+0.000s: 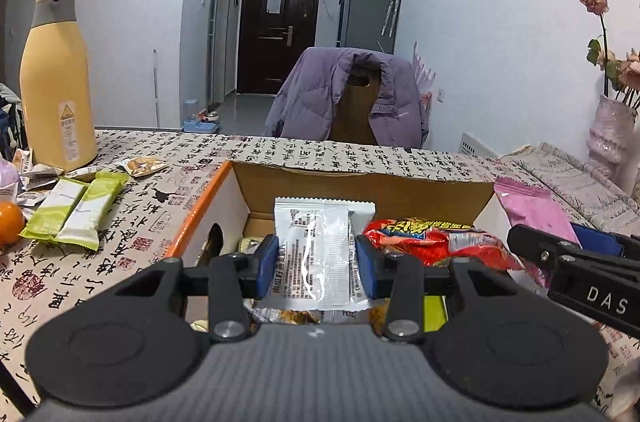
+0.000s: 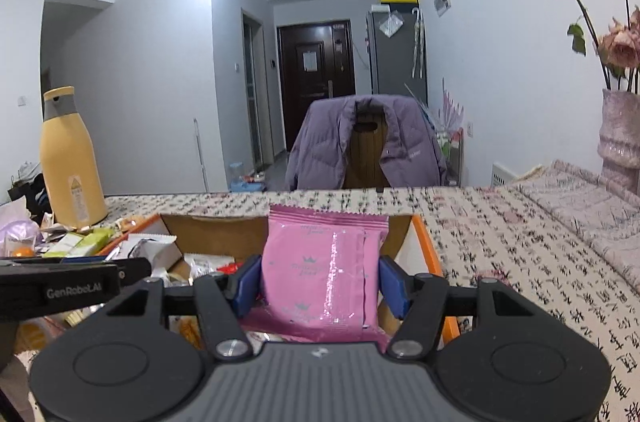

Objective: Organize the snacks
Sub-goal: 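Open both grippers to drop the packets into the box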

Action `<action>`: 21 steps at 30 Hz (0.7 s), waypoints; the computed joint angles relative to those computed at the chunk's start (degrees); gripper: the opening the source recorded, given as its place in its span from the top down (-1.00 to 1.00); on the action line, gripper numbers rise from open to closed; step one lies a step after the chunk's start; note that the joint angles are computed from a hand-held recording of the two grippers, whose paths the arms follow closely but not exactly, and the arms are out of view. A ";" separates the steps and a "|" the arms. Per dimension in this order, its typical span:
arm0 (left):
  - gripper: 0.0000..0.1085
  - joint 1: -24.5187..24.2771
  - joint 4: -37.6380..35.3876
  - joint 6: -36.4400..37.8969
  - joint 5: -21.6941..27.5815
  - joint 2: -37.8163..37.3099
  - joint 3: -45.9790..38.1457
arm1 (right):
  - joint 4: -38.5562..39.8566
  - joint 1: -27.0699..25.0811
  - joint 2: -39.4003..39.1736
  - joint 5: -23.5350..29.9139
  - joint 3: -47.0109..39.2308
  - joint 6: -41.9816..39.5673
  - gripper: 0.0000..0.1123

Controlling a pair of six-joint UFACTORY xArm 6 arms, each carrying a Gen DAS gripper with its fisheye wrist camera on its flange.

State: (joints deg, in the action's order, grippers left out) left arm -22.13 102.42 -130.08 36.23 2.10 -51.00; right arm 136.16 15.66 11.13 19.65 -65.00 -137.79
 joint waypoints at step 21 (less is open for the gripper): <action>-0.90 -1.06 2.56 -7.17 5.71 -2.27 3.25 | -1.90 -1.37 0.31 2.44 0.30 4.61 -0.83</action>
State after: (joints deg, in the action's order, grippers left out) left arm -23.18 104.98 -137.25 41.95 -0.17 -47.75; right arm 134.26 14.29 11.44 22.09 -64.70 -133.18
